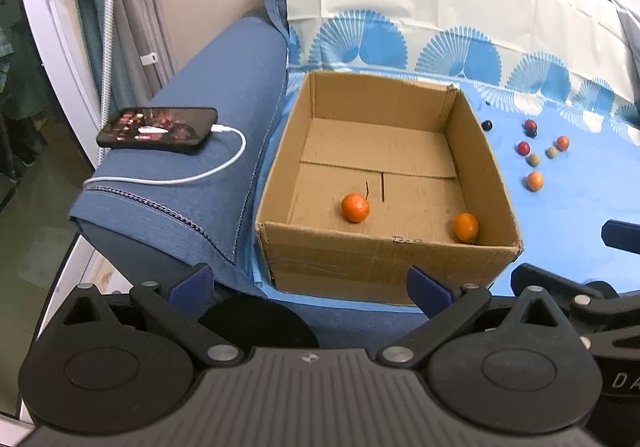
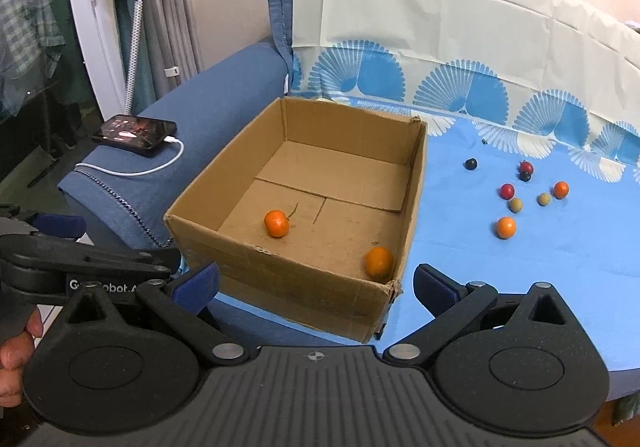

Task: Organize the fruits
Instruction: 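Move both tools back toward the fruit cluster on the sheet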

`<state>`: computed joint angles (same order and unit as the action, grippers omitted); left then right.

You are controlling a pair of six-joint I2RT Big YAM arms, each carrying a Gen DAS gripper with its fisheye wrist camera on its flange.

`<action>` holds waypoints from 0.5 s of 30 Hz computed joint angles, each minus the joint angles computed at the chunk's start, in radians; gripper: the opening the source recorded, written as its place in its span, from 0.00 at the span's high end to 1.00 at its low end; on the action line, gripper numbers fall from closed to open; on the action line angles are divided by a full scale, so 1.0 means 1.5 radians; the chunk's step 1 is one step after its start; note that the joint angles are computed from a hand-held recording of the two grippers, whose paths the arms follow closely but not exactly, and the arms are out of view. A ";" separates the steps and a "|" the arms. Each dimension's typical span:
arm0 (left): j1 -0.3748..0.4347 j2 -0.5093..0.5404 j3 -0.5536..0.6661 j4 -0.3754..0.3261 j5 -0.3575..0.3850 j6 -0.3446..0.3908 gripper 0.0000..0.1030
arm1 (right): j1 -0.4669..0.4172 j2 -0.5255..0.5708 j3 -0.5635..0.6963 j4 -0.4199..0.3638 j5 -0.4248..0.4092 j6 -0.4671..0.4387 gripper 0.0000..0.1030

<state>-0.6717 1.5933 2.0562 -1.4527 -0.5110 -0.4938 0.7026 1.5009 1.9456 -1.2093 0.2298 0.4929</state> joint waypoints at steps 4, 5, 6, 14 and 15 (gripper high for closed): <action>-0.013 -0.004 0.005 0.000 -0.016 0.000 0.00 | 0.004 -0.014 -0.011 0.011 0.013 0.002 0.01; -0.016 -0.004 0.007 0.000 -0.020 0.002 0.00 | 0.005 -0.018 -0.013 0.012 0.016 0.004 0.01; -0.019 -0.004 0.008 0.000 -0.023 0.002 0.00 | 0.005 -0.021 -0.016 0.013 0.019 0.006 0.01; -0.032 -0.004 0.014 -0.006 -0.036 0.001 0.00 | 0.008 -0.038 -0.032 0.019 0.029 0.018 0.01; -0.033 -0.004 0.014 -0.007 -0.037 0.000 0.00 | 0.008 -0.039 -0.034 0.019 0.028 0.019 0.01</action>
